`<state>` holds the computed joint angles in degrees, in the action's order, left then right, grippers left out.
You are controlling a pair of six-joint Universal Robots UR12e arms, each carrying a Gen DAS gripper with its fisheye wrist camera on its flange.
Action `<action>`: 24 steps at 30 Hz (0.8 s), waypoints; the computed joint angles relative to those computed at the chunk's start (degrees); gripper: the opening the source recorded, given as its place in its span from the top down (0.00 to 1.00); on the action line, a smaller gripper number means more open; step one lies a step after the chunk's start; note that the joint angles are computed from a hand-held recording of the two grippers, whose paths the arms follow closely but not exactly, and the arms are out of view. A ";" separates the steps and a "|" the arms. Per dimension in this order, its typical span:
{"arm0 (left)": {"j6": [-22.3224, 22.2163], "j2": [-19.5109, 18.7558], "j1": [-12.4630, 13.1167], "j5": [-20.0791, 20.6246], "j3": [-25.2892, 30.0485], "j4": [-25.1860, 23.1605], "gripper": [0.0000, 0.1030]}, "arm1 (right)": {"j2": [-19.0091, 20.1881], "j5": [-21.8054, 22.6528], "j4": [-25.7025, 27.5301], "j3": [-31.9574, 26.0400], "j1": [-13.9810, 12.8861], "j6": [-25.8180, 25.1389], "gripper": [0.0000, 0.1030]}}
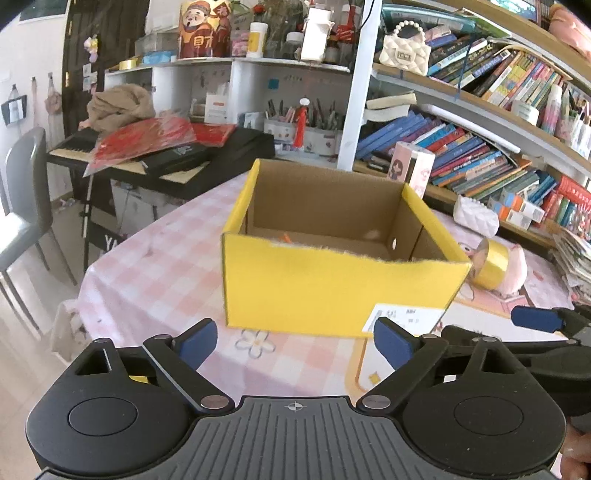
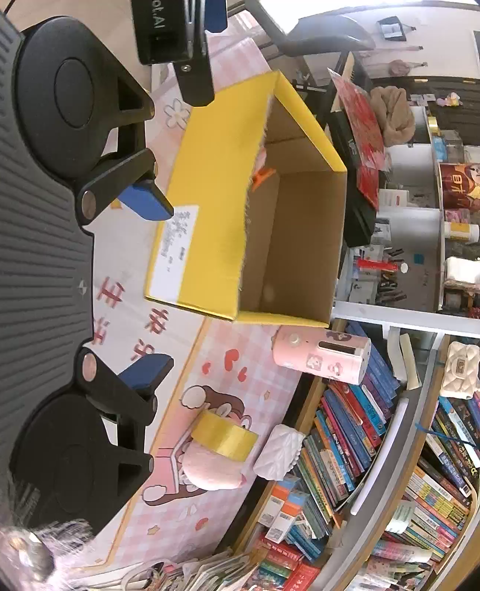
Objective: Organize objects
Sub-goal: 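Withdraw both open tools from the yellow box back over the table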
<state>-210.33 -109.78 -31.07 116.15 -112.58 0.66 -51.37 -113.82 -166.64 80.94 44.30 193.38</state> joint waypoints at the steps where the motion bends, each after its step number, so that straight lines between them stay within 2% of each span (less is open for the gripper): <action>1: -0.07 0.26 -0.14 0.26 -0.42 0.02 0.07 | -0.15 -0.11 -0.11 0.30 0.22 0.25 0.21; 13: -0.94 2.27 -1.46 2.12 -2.63 -3.25 0.03 | -1.54 -0.85 1.56 2.44 1.98 2.47 0.12; 24: 3.50 1.85 -2.20 -0.80 -2.26 -1.74 0.02 | -3.53 -4.41 3.01 5.45 2.64 7.73 0.08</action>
